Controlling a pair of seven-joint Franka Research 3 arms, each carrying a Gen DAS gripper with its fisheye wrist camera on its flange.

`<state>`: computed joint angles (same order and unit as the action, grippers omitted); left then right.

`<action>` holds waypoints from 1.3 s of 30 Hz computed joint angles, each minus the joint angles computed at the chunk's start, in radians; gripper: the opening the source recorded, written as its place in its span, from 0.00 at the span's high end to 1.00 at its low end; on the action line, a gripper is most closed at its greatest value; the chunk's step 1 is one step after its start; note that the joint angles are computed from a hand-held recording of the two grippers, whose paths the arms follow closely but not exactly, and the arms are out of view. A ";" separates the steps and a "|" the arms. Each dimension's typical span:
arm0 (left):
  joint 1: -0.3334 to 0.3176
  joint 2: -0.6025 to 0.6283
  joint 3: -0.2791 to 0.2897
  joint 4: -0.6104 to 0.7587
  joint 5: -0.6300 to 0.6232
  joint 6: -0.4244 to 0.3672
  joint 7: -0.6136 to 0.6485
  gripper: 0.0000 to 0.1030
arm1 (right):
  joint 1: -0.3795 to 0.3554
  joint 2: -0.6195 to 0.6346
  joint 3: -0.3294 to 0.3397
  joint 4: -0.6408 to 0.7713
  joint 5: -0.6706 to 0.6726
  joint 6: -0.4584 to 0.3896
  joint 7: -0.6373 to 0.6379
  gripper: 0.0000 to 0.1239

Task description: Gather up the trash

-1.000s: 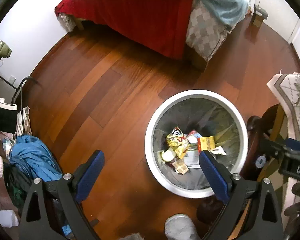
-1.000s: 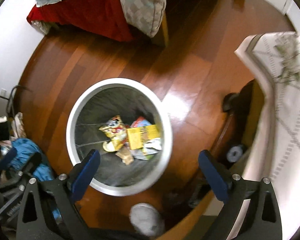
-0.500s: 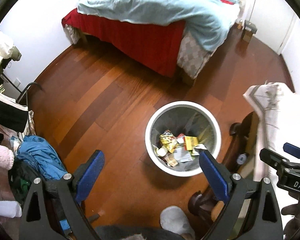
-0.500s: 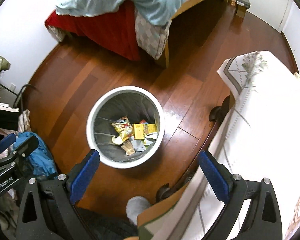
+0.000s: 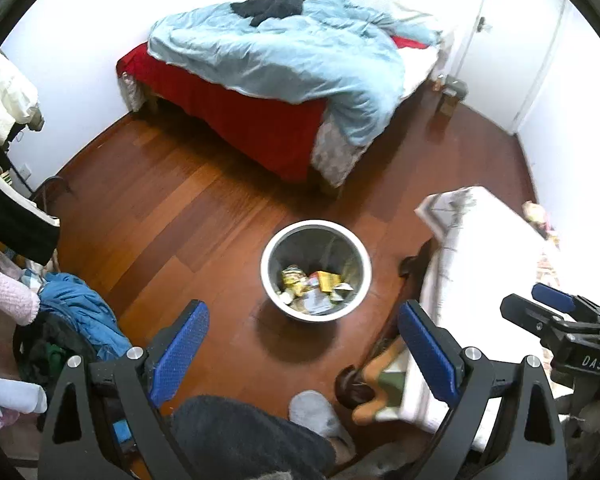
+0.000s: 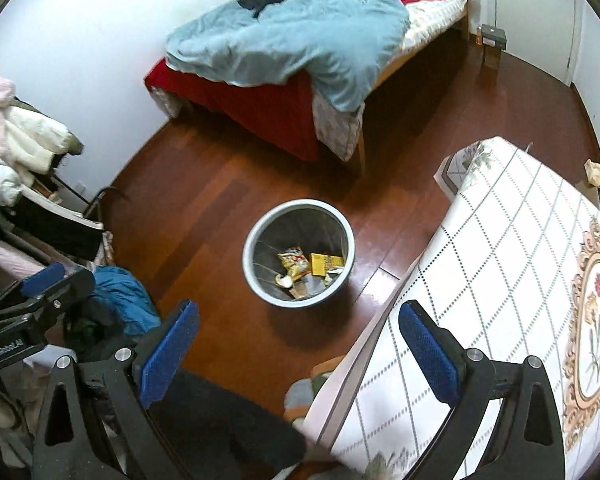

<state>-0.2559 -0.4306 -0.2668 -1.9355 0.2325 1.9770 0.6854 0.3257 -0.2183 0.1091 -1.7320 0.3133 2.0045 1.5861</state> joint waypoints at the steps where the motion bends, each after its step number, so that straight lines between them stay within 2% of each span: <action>1: -0.001 -0.007 -0.007 0.009 0.004 -0.013 -0.003 0.06 | 0.000 -0.017 -0.001 0.000 -0.001 -0.004 -0.003 0.18; 9: -0.016 -0.041 -0.014 0.070 -0.011 -0.039 -0.002 0.06 | -0.002 -0.097 -0.019 0.068 0.051 -0.085 -0.033 0.18; 18: -0.017 -0.078 -0.015 0.085 -0.031 -0.055 -0.007 0.06 | -0.002 -0.111 -0.029 0.149 0.112 -0.164 -0.049 0.17; 36: -0.032 -0.086 -0.025 0.103 -0.044 -0.057 0.002 0.06 | -0.004 -0.087 -0.021 0.188 0.119 -0.197 -0.051 0.17; 37: -0.033 -0.084 -0.023 0.104 -0.047 -0.055 0.004 0.05 | -0.004 -0.086 -0.020 0.190 0.118 -0.198 -0.051 0.17; 38: -0.034 -0.084 -0.023 0.105 -0.049 -0.054 0.005 0.00 | -0.004 -0.085 -0.020 0.192 0.118 -0.198 -0.051 0.17; 39: -0.035 -0.084 -0.021 0.107 -0.052 -0.053 0.008 0.00 | -0.004 -0.086 -0.020 0.192 0.119 -0.196 -0.051 0.17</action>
<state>-0.2911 -0.5142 -0.2880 -1.8283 0.1808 1.9239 0.6936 0.3220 -0.3042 0.0887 -1.5401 0.4321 1.8081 1.5349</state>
